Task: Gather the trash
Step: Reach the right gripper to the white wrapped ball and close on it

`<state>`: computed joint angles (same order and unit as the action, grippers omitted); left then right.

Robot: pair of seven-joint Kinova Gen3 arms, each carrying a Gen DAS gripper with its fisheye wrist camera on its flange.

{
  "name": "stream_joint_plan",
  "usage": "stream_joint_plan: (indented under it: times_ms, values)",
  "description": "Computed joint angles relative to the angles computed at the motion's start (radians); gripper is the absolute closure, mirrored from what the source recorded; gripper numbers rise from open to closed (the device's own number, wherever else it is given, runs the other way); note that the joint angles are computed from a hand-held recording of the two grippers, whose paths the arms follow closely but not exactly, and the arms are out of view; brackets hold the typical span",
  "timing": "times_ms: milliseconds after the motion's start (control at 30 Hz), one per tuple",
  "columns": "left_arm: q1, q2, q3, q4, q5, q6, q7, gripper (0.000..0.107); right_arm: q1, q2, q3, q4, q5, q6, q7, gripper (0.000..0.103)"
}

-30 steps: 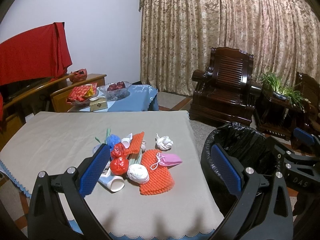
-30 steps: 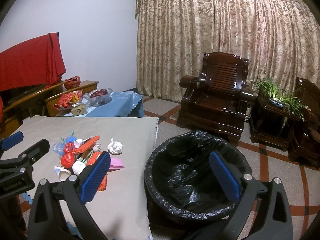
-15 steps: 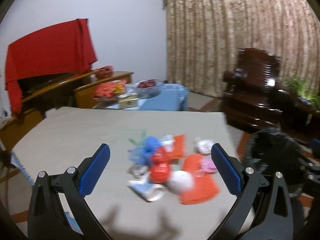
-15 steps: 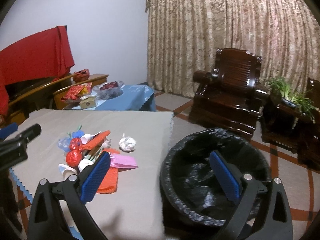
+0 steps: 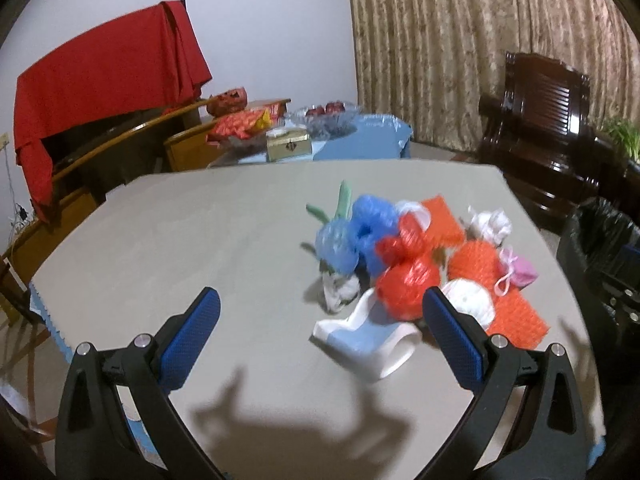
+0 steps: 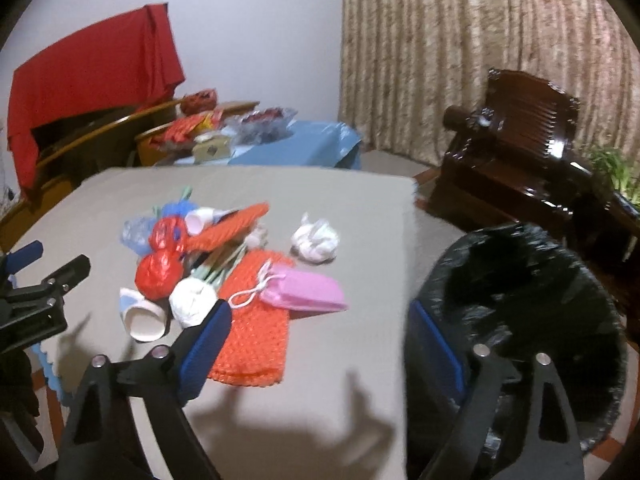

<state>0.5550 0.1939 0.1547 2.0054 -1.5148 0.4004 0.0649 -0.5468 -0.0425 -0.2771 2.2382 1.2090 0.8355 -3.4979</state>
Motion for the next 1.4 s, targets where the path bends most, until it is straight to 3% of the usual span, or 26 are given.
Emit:
stream_joint_plan:
  times_ms: [167,300,400,600,700,767,833,1133,1400]
  values:
    - [-0.014,0.039,-0.026,-0.022,0.042,-0.039,-0.025,0.009,0.020,0.043,0.030,-0.008,0.061,-0.113,-0.006,0.023]
    - [-0.012,0.048,-0.051,-0.010,0.017,-0.048,-0.003,0.009,0.018,0.094,0.046,-0.033,0.101,-0.167,-0.003,0.025]
    - [-0.017,0.053,-0.058,-0.010,0.030,-0.054,-0.013,0.010,0.026,0.123,0.069,-0.051,0.130,-0.243,0.006,0.033]
    - [-0.019,0.057,-0.074,-0.011,0.036,-0.059,-0.016,0.010,0.015,0.188,0.096,-0.093,0.145,-0.297,0.035,0.038]
    - [-0.020,0.060,-0.077,-0.013,0.043,-0.064,-0.018,0.010,0.016,0.214,0.112,-0.110,0.132,-0.332,0.069,0.047]
    - [-0.017,0.060,-0.080,-0.011,0.040,-0.070,-0.016,0.010,0.025,0.216,0.129,-0.106,0.147,-0.393,0.068,0.061]
    - [-0.015,0.061,-0.081,-0.011,0.036,-0.075,-0.014,0.010,0.032,0.212,0.136,-0.099,0.161,-0.437,0.074,0.068]
    - [0.003,0.072,-0.082,-0.008,0.031,-0.127,-0.027,0.010,0.029,0.125,0.113,-0.041,0.166,-0.394,0.030,0.071]
    - [0.069,0.143,-0.102,-0.053,0.119,-0.109,-0.133,0.009,0.061,0.081,0.095,0.001,0.114,-0.377,0.035,0.071]
